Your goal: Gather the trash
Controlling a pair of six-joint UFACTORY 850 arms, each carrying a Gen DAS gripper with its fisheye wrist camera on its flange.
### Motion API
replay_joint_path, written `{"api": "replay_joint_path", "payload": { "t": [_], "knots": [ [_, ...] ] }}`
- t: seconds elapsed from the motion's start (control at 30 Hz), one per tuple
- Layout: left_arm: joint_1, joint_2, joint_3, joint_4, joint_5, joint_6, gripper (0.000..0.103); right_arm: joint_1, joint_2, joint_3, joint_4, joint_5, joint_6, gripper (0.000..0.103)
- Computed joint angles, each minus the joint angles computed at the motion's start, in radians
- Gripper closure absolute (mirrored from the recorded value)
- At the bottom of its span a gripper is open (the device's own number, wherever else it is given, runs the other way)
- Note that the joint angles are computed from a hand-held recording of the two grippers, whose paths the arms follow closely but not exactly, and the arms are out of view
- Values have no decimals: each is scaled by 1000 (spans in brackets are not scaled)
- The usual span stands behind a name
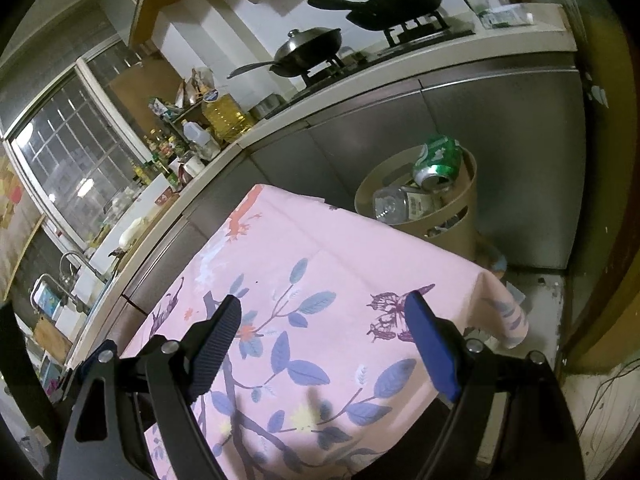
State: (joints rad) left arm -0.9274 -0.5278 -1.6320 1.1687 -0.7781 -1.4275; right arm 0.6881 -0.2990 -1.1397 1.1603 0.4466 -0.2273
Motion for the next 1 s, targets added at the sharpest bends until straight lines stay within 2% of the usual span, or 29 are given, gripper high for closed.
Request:
{"api": "replay_joint_path", "payload": {
  "t": [0.27, 0.63, 0.8, 1.0],
  "knots": [
    [13, 14, 25, 10, 2, -15, 6, 13, -19, -31, 42, -2, -53, 22],
    [43, 41, 71, 1, 28, -42, 6, 27, -63, -88, 189, 3, -188, 21],
    [49, 45, 80, 11, 31, -47, 6, 36, -81, -111, 245, 12, -232, 16],
    [54, 47, 88, 22, 29, -64, 6, 42, -93, -126, 274, 10, -259, 15]
  ]
}}
